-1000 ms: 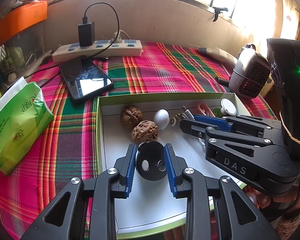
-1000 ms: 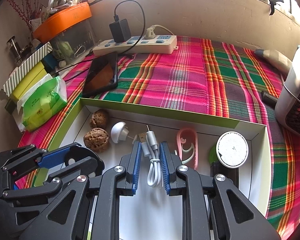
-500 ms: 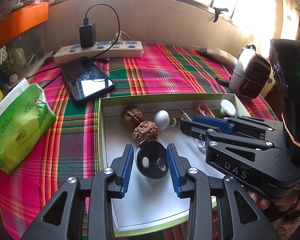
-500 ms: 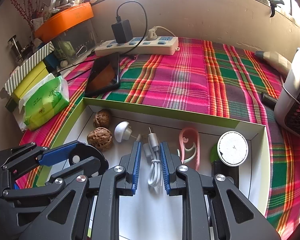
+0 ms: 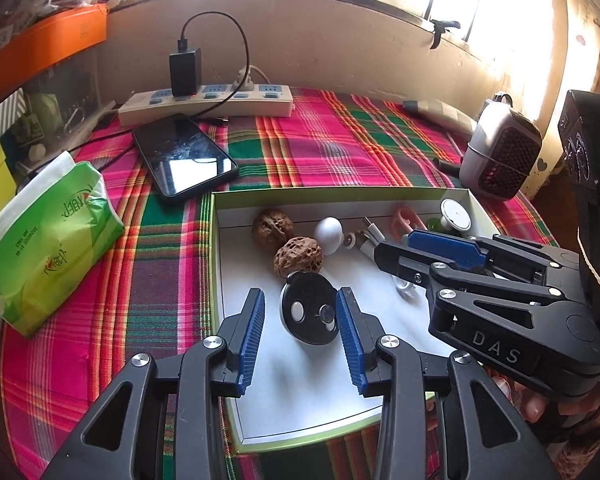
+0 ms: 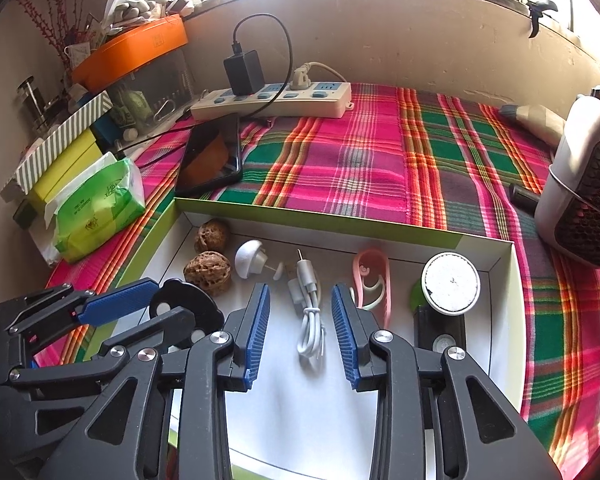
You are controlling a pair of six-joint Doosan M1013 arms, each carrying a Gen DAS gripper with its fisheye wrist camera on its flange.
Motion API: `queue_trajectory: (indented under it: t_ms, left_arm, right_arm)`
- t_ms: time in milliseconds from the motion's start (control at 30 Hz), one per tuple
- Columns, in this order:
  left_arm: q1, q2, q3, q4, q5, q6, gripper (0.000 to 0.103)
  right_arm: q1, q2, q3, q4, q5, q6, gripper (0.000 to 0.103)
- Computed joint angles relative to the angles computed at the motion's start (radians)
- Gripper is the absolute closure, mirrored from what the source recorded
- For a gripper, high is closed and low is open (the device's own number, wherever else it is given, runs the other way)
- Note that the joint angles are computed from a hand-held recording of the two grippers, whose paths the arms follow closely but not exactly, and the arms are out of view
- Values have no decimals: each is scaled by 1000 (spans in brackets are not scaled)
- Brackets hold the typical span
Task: Organize objects
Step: 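Open the left gripper to release the disc while the right gripper releases the cable, then lift both open grippers out of the box and back from it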
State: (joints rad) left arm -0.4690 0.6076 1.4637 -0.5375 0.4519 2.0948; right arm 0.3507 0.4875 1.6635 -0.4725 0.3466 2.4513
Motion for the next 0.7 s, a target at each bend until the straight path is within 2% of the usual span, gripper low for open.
queue_trajectory:
  t_ms: [700]
  left_arm:
    - [-4, -53, 70, -5, -53, 5, 68]
  right_arm:
    - [32, -49, 57, -204, -8, 242, 69]
